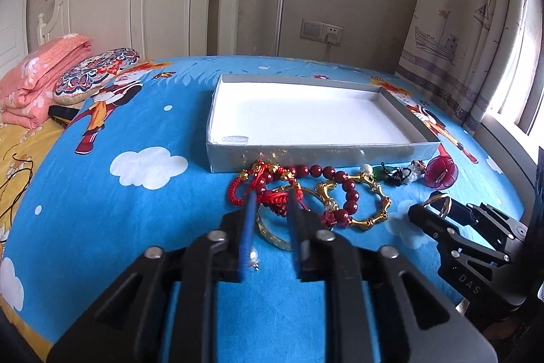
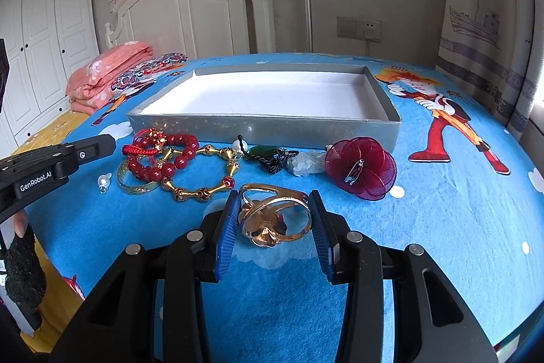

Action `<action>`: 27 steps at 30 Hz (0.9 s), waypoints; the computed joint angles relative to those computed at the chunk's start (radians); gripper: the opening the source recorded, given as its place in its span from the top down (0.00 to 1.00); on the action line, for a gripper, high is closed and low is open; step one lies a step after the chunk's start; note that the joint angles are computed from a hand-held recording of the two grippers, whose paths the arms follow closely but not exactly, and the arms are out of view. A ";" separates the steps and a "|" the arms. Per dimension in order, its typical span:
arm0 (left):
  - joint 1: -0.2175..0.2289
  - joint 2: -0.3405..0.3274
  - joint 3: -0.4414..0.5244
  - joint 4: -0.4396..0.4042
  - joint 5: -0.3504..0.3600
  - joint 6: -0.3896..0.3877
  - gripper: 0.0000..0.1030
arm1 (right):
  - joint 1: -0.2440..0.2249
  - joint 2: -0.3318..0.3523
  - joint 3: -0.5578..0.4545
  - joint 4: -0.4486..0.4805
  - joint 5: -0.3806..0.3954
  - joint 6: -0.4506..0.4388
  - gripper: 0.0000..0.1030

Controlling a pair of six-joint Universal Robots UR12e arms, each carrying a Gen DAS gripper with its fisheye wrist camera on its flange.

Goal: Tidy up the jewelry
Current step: 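Lower the left tool onto the red string bracelet and close it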

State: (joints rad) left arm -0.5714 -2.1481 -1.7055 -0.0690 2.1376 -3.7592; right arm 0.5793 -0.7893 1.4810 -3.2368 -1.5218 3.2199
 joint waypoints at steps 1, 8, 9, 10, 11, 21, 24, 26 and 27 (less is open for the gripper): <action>-0.004 -0.007 0.010 0.000 0.029 0.005 0.39 | 0.000 0.000 0.000 0.000 0.000 0.000 0.61; 0.018 -0.023 0.063 -0.120 -0.021 0.023 0.69 | 0.001 -0.004 0.006 -0.002 -0.001 -0.001 0.61; 0.017 -0.022 0.063 -0.127 -0.015 0.019 0.69 | 0.000 -0.004 0.006 -0.001 -0.001 0.000 0.61; 0.015 -0.022 0.063 -0.138 -0.009 0.021 0.69 | 0.000 -0.003 0.005 0.001 0.000 0.002 0.61; 0.013 -0.022 0.062 -0.140 -0.004 0.029 0.74 | -0.001 -0.003 0.004 0.001 0.001 0.004 0.61; -0.011 0.009 0.007 -0.086 0.024 -0.006 1.00 | -0.002 -0.006 0.009 -0.005 -0.003 0.007 0.61; -0.013 0.034 -0.028 -0.103 0.041 -0.069 1.00 | -0.003 -0.007 0.012 -0.007 -0.003 0.010 0.61; -0.007 0.047 -0.046 -0.101 0.024 -0.077 1.00 | -0.004 -0.007 0.011 -0.003 0.002 0.015 0.61; -0.002 0.051 -0.049 -0.099 0.004 -0.068 1.00 | -0.004 -0.007 0.010 0.001 0.004 0.018 0.61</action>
State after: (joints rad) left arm -0.5737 -2.0973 -1.7547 -0.1684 2.1414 -3.8276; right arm 0.5749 -0.7965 1.4909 -3.2361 -1.5181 3.2376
